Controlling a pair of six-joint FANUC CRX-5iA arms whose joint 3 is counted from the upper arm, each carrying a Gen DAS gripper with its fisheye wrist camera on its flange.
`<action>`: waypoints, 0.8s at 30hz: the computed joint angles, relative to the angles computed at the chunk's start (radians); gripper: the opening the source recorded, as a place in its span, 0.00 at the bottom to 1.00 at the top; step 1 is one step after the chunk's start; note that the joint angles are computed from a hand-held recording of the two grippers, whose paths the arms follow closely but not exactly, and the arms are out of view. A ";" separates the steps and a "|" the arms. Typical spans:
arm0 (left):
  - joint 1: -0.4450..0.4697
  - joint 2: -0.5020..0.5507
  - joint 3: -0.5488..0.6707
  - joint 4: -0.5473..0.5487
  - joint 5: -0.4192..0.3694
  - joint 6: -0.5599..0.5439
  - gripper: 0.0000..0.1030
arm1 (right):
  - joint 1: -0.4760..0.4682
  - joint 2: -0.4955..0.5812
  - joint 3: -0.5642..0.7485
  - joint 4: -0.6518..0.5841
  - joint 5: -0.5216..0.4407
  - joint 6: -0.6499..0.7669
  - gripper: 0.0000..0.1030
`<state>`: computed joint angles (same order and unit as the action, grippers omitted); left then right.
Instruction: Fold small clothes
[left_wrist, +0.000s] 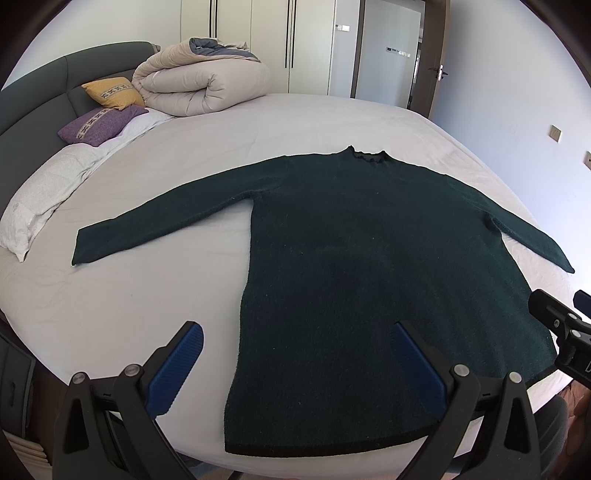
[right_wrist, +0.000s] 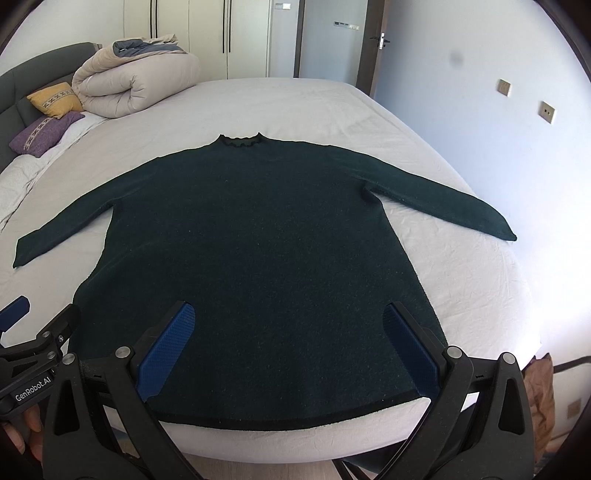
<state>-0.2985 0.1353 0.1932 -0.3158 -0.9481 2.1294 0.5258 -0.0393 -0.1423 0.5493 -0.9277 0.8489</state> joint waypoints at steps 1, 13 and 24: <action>-0.001 0.001 0.000 0.000 0.001 0.000 1.00 | 0.001 -0.001 -0.002 0.000 0.000 -0.001 1.00; -0.014 0.031 0.022 -0.015 -0.024 -0.020 1.00 | -0.025 0.016 0.013 -0.038 0.001 0.020 1.00; 0.024 0.148 0.138 0.086 -0.025 -0.107 1.00 | -0.384 0.122 0.256 -0.530 0.060 0.325 1.00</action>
